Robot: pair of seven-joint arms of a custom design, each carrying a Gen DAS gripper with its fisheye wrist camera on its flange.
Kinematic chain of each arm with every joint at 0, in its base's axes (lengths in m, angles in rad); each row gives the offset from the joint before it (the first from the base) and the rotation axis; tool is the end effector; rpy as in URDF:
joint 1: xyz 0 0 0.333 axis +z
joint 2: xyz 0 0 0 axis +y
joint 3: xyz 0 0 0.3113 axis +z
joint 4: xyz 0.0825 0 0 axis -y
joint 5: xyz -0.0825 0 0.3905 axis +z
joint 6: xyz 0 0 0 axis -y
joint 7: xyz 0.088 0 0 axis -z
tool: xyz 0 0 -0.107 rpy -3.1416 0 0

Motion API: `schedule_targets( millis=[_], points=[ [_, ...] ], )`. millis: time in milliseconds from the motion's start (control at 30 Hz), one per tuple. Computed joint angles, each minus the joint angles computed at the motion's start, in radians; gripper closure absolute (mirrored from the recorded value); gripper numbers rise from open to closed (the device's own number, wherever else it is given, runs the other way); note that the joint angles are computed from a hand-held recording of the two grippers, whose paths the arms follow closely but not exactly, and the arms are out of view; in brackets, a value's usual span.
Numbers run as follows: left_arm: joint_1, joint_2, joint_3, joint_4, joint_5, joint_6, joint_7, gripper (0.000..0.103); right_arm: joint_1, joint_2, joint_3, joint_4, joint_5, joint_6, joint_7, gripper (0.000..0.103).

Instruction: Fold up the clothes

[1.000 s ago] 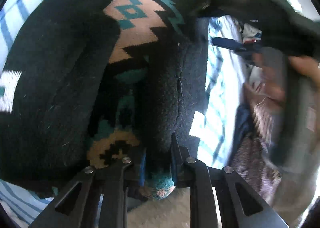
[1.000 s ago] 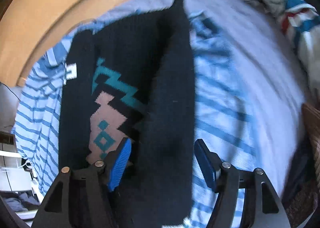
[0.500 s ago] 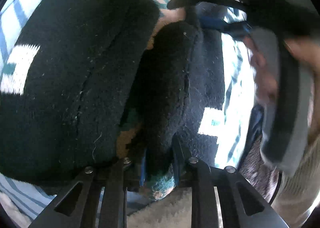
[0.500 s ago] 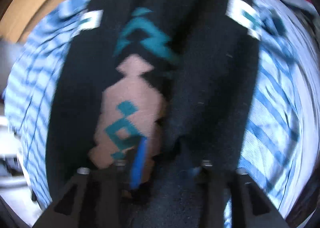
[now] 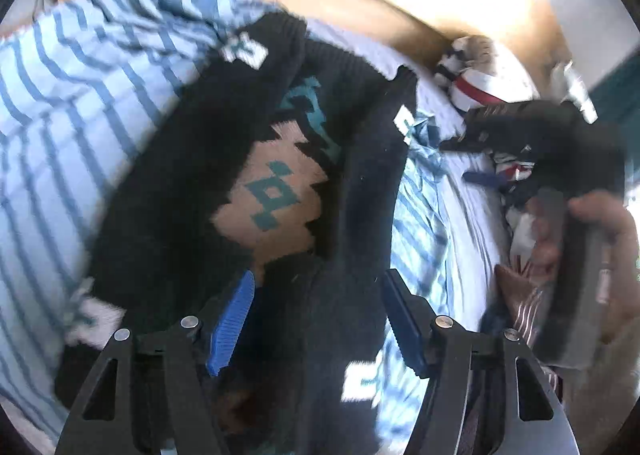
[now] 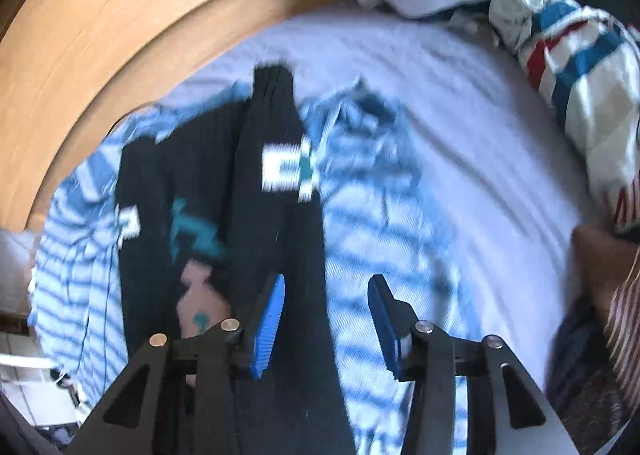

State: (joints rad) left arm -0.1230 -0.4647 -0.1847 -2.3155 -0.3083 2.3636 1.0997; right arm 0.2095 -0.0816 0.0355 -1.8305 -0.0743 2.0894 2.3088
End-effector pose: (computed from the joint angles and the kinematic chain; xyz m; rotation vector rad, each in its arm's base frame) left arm 0.4376 -0.1539 0.5659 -2.4375 1.7504 -0.8296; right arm 0.5581 0.1365 0.5906 -1.4825 2.4074 -0.2406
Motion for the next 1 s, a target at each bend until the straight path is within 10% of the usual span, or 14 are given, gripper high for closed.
schedule_targets(
  millis=[367, 433, 700, 800, 867, 1000],
  points=[
    [0.018, 0.248, 0.023, 0.155, -0.001, -0.071, -0.033, 0.052, 0.039, 0.534, -0.007, 0.616, -0.096, -0.255, -0.125, 0.056],
    [0.015, 0.235, 0.028, 0.123, -0.029, -0.039, -0.007, 0.052, 0.067, 0.551, -0.028, 0.611, -0.153, -0.25, -0.109, 0.084],
    [0.008, 0.064, 0.031, -0.065, -0.144, 0.167, -0.033, 0.052, 0.074, 0.312, -0.009, 0.332, -0.225, 0.021, -0.09, 0.089],
    [0.026, 0.047, 0.023, -0.066, -0.11, 0.151, -0.082, 0.052, 0.061, 0.369, 0.005, 0.405, -0.158, 0.038, -0.124, 0.078],
    [0.027, 0.046, 0.035, -0.053, -0.103, 0.131, -0.076, 0.052, 0.028, 0.426, 0.029, 0.464, -0.037, 0.042, -0.197, 0.039],
    [0.023, 0.053, 0.056, -0.038, -0.117, 0.126, -0.033, 0.052, -0.03, 0.33, 0.04, 0.3, 0.179, 0.175, -0.235, 0.045]
  ],
)
